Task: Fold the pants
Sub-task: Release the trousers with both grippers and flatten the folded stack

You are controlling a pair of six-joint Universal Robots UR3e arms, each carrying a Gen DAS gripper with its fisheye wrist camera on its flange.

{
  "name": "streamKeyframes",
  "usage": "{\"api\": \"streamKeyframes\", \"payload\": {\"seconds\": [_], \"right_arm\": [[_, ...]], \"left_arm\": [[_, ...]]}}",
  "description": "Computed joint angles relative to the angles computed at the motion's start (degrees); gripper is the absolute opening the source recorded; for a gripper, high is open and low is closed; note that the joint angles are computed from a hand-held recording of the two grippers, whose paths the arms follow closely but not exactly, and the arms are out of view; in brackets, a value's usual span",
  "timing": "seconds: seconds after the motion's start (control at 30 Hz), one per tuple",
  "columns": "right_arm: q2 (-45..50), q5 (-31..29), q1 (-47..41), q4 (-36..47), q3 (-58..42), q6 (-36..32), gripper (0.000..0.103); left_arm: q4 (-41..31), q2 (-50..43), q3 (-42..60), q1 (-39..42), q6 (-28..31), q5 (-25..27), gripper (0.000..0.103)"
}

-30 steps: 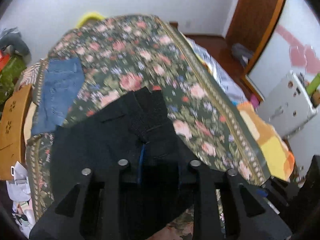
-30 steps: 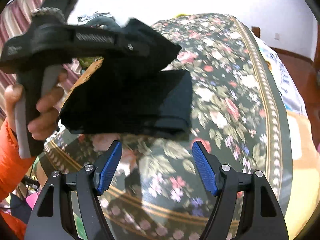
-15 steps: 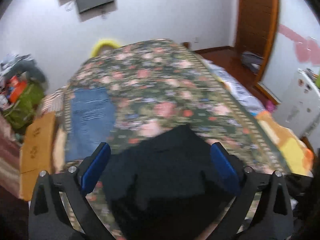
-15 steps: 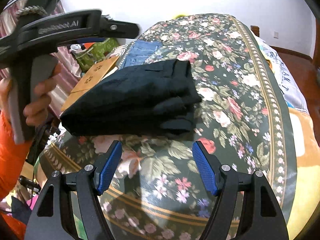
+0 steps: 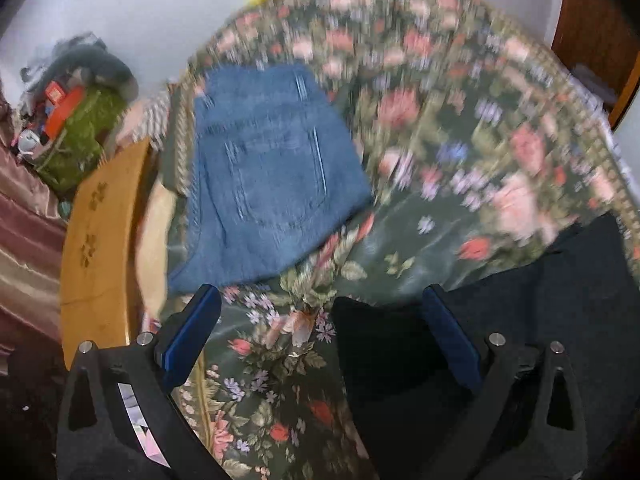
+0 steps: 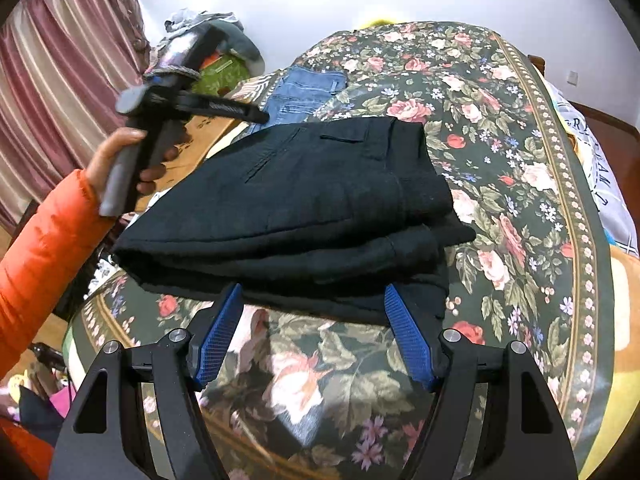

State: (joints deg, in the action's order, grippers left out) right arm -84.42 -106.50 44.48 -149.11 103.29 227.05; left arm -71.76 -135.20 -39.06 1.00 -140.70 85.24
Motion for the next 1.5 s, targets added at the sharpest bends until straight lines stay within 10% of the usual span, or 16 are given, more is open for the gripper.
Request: {"api": "streamKeyframes", "payload": {"seconds": [0.2, 0.6, 0.93, 1.03, 1.2, 1.5], "right_arm": [[-0.4, -0.6, -0.8, 2.6, -0.7, -0.1, 0.07], [-4.9, -7.5, 3.1, 5.5, 1.1, 5.8, 0.07], [-5.6, -14.1, 7.5, 7.1, -1.6, 5.8, 0.07], [-4.5, -13.3, 7.1, 5.4, -1.9, 4.4, 0.07], [-0.9, -12.2, 6.1, 5.0, -4.2, 2.4, 0.067], [1.9, -6.8, 3.8, 3.6, -4.2, -2.5, 0.042]], "left_arm": [[-9.3, -2.6, 2.8, 4.1, -1.3, -5.1, 0.103], [3.8, 25.5, -35.3, 15.8, 9.9, -8.4, 0.103], [-2.5, 45.2, -52.6, 27.3, 18.9, -15.8, 0.102], [-6.4, 49.5, -52.8, 30.1, 20.3, -20.0, 0.081], [-9.4, 55.6, -54.1, 32.1, 24.3, -26.0, 0.074], [-1.0, 53.4, -60.4, 28.6, 20.6, -19.6, 0.051]]}}
